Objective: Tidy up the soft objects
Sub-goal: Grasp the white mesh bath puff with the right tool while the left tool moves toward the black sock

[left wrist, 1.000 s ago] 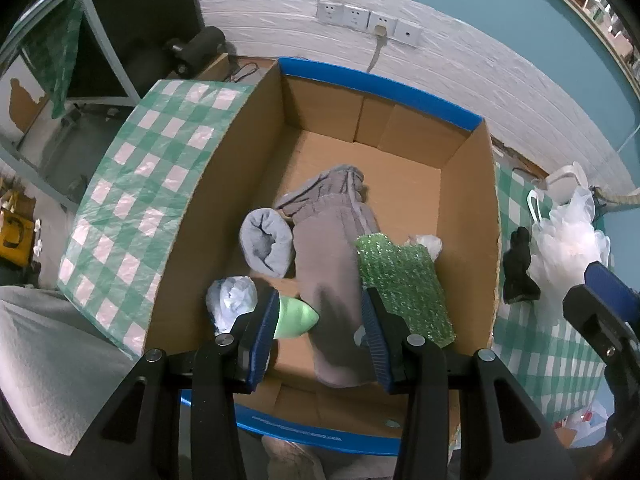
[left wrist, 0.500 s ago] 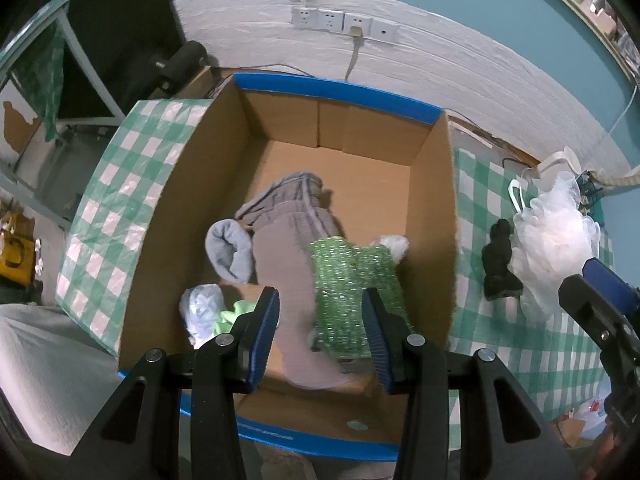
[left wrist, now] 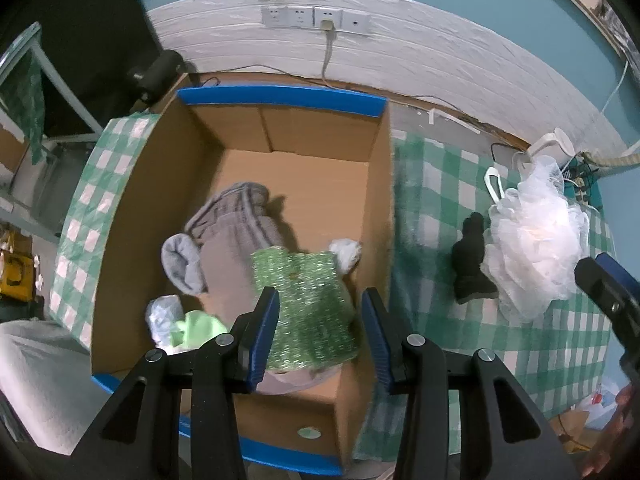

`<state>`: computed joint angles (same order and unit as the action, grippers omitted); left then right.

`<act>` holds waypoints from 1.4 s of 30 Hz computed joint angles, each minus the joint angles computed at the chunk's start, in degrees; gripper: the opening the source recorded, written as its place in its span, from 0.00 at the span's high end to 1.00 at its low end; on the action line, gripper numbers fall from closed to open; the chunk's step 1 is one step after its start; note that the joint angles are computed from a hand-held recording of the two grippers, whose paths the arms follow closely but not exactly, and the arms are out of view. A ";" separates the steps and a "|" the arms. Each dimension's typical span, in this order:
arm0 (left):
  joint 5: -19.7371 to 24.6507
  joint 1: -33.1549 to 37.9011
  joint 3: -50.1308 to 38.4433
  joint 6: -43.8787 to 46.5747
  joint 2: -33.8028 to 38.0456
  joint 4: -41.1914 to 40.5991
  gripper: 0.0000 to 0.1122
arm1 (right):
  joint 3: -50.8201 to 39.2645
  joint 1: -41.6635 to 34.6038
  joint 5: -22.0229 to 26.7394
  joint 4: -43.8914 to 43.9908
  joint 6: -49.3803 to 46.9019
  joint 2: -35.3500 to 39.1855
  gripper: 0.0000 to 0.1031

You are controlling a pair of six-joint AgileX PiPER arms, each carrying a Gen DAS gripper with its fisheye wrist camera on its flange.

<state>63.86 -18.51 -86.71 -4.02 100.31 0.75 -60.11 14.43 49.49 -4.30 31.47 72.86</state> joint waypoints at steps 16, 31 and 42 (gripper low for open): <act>2.11 -6.55 -6.71 -3.38 7.19 2.53 0.61 | -1.03 -11.00 0.89 3.42 -9.71 4.79 0.38; 4.47 -10.60 -14.82 -6.45 14.66 6.15 0.60 | 0.12 -14.58 -3.44 4.97 -14.96 13.44 0.38; 4.63 -9.68 -18.39 -4.92 13.55 1.72 0.60 | -0.07 -12.55 -3.46 1.17 -12.45 17.08 0.33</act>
<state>68.49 -28.19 -105.10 -8.95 113.87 2.47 -60.18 1.88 46.03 -3.13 19.03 89.94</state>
